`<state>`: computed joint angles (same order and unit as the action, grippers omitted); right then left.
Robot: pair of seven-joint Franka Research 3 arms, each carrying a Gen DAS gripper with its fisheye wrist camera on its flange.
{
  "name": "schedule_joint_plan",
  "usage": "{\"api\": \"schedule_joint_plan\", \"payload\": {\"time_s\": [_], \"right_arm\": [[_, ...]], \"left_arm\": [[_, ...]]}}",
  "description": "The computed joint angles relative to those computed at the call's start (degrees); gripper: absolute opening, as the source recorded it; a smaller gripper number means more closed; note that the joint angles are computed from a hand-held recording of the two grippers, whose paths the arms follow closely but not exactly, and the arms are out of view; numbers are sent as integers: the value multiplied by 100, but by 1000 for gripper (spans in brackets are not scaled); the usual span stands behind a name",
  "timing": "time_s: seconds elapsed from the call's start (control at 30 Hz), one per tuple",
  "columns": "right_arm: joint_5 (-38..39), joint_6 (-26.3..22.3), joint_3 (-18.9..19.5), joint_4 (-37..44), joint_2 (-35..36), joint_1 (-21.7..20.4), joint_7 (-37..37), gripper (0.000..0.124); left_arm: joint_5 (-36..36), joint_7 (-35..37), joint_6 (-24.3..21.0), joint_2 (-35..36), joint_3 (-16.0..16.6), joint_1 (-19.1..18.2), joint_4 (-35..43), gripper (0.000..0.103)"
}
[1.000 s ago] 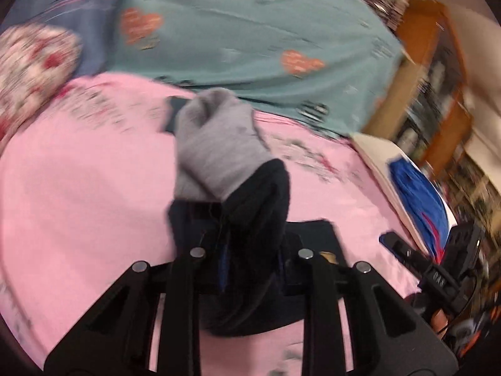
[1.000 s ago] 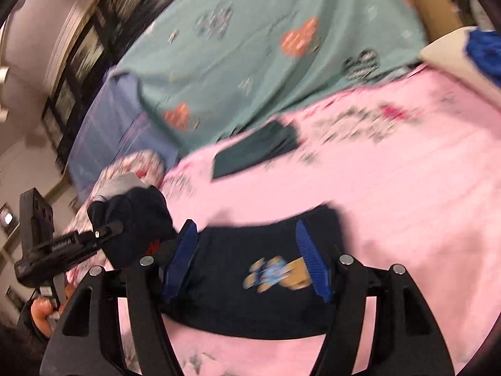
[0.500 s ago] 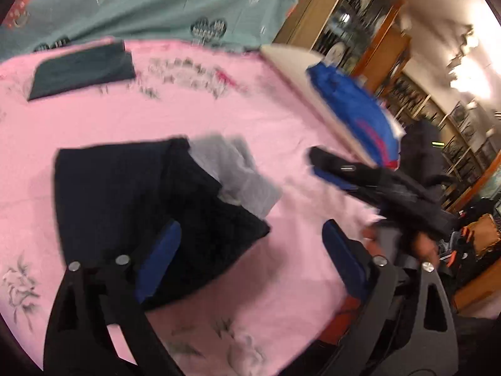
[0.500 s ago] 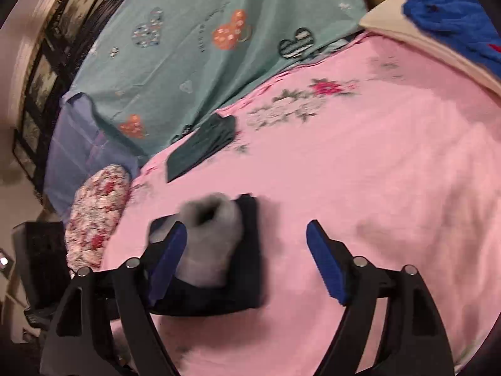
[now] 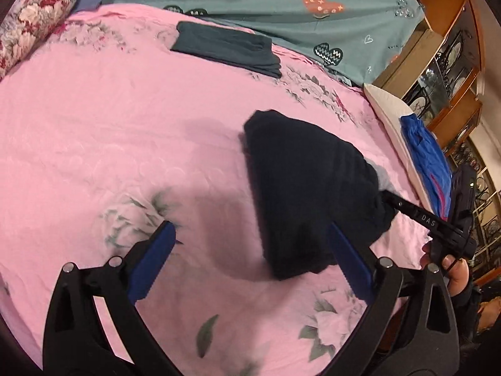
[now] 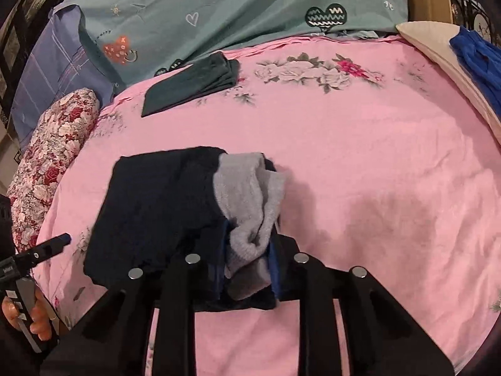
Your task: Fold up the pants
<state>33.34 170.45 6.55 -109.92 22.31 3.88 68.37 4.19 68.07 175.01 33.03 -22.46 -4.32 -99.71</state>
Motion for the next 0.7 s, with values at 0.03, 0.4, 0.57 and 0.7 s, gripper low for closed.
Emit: {"api": "schedule_joint_plan", "payload": {"time_s": [0.03,0.4,0.57,0.7], "right_arm": [[12,-318,-106,122,93,23,95,26],[2442,-1343,764,555,74,-1084,-2020,97],[1742,-2126,215,1185,622,-594,-1367,77],[1322,-2280,81,1417,802,-366,-1232,67]], "left_arm": [[39,18,-16,51,-9,15,73,98],[-935,1128,-1082,1830,-1372,476,2306,99],[-1270,1178,-1723,2360,-1075,50,3264,99],[-1366,1307,-1937,2596,-758,-379,3845,88]]}}
